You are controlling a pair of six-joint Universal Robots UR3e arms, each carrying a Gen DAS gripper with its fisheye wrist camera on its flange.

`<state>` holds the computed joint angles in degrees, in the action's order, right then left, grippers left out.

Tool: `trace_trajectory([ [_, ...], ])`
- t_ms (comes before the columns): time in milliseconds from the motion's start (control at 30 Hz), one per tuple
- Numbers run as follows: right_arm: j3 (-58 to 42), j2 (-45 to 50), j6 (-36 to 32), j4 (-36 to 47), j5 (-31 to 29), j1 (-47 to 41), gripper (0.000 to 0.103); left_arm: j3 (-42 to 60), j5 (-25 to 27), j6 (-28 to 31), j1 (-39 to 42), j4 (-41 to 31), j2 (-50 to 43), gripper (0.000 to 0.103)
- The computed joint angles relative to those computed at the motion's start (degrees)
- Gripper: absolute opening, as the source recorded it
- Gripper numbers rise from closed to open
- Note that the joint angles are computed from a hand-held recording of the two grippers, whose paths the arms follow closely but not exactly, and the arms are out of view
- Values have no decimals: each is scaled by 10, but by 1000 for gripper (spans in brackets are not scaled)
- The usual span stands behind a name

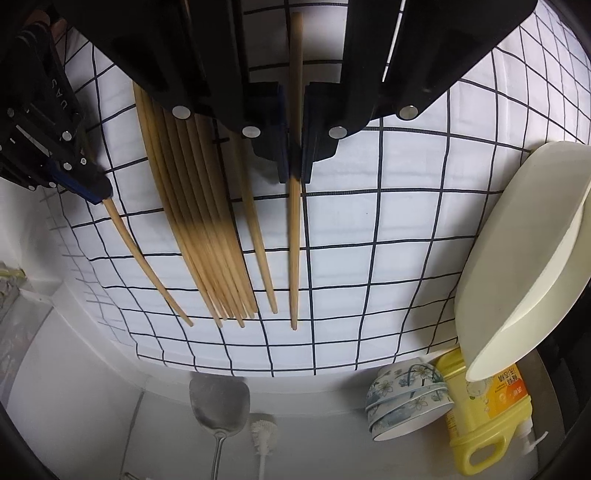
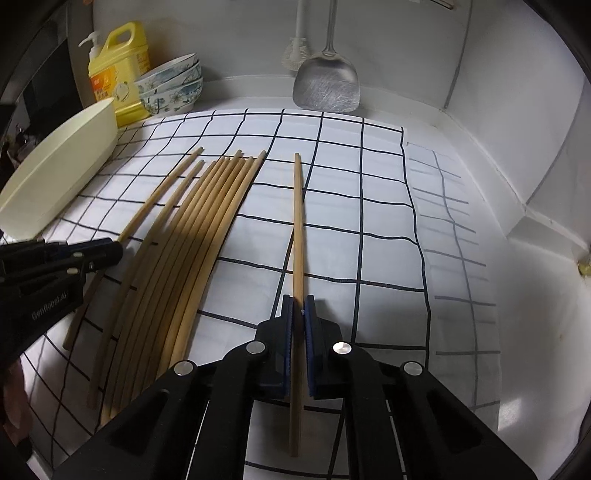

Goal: Organize utensils
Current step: 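Close the left tool on one wooden chopstick while the right tool grasps another, then carry the held chopsticks with both tools over the cream-white bowl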

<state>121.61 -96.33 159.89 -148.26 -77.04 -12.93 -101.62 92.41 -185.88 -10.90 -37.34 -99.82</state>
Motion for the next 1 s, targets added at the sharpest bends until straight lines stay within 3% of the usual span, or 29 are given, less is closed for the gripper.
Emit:
trace_trajectory([
  [233,5,-56,27,50,48,-32,6,-22,-23,-3,15,-16,52,7],
  [467,-50,-125,48,152,84,-30,6,6,-31,8,42,-117,154,7],
  [600,-118,-135,94,204,90,6,6,20,-50,36,105,-186,229,7],
  [800,-248,-40,204,196,12,172,6,55,-134,159,298,-310,314,7],
  [1000,-424,115,298,187,-53,314,6,115,-227,314,491,-400,313,7],
])
